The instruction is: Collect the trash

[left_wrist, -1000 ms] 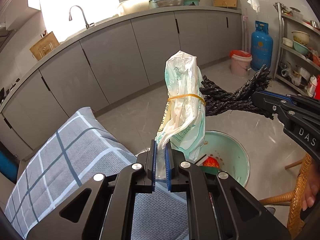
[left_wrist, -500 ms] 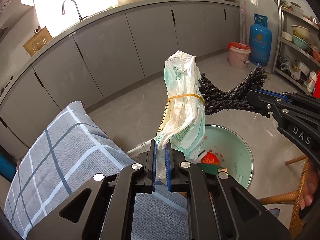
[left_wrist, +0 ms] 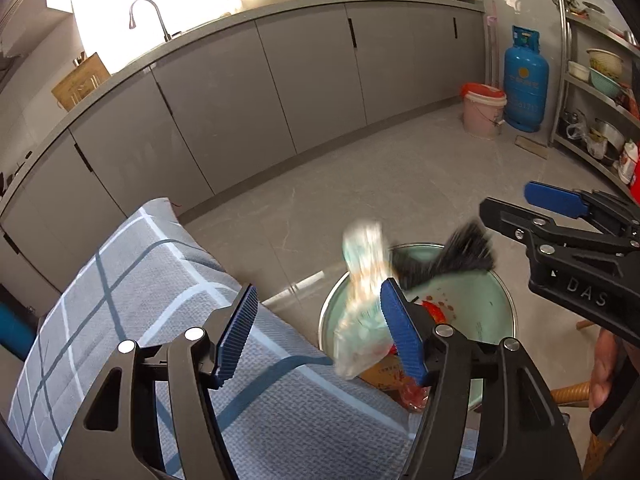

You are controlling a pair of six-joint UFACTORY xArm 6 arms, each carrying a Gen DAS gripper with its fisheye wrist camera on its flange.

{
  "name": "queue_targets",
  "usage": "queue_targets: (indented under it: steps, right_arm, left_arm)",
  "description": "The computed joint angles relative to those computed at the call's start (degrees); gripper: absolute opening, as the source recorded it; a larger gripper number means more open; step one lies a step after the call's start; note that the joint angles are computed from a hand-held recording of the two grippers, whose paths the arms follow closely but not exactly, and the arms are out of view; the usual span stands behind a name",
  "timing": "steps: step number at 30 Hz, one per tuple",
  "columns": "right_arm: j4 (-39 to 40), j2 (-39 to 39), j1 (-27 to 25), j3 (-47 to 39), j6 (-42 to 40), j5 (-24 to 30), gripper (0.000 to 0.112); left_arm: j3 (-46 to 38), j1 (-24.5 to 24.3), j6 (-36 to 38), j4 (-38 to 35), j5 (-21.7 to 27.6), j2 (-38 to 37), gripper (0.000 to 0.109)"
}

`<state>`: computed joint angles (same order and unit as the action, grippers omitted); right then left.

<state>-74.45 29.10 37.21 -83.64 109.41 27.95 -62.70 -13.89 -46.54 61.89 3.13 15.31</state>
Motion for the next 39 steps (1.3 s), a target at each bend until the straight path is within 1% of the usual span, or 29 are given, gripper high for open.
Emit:
queue_targets:
  steps: [2,3,4,5,7,9,10,11,13,15,18,25,35,36,39]
  right_arm:
    - [-0.2,-1.0,0.2,1.4,1.5,0.5,0.063]
    - [-0.3,-1.6,0.4,2.2,2.4,0.7,0.064]
    - [-0.5,-2.6,0.9,3.2,3.4,1.3,0.066]
    - [-0.7,-3.6,1.7,4.1,4.1,2.5,0.07]
    - [-0.6,-5.6,3.6,5.6,4.6,5.0,0.072]
    - [-1.2,-7.1,4.8,6.8,5.5,5.9,0.073]
    - [-1.4,-8.0,5.8,7.3,5.5,7.0,0.075]
    - [-1.6,-8.7,6.9,7.6,5.4,8.3,0.079]
    - [-2.1,-9.7,8.4,7.9,5.2,9.9,0.081]
    - [-2.3,-10.3,9.6,7.7,4.8,10.9,0.081]
    - [-2.6,-11.1,10.9,7.1,4.2,12.2,0.081]
    - [-2.6,-12.5,13.6,5.8,2.3,15.7,0.082]
    - [-2.4,-13.7,15.8,5.3,0.4,18.7,0.082]
    - [-2.3,-13.8,16.0,5.2,0.2,18.9,0.082]
    - [-2.4,-13.9,16.4,4.9,-0.1,19.5,0.082]
  left_arm:
    - [1.0,0.4,-0.1,-0.1,0.0,-1.0,0.064]
    - [1.6,0.8,-1.6,1.2,0.1,-1.9,0.067]
    - [2.3,1.2,-3.3,2.6,-0.1,-2.9,0.072]
    - [3.0,1.6,-5.4,4.4,-0.3,-3.9,0.075]
    - [4.6,2.8,-12.8,11.3,-0.5,-6.6,0.083]
    - [6.3,3.9,-18.8,16.9,-0.5,-9.3,0.088]
    - [7.7,4.6,-21.9,19.5,-0.8,-11.2,0.089]
    - [9.2,5.2,-22.5,19.7,-1.5,-12.7,0.089]
    - [11.6,6.3,-24.0,20.8,-2.1,-15.7,0.089]
    - [13.5,7.1,-23.3,20.2,-2.5,-17.9,0.089]
    - [16.2,8.2,-24.4,21.0,-3.4,-21.6,0.089]
    - [19.4,10.6,-26.5,22.5,-5.3,-27.5,0.09]
    - [21.8,12.0,-26.1,21.5,-6.9,-31.4,0.091]
    - [22.1,12.0,-25.0,20.4,-7.0,-31.7,0.091]
    - [22.1,12.5,-26.1,21.2,-7.4,-32.0,0.091]
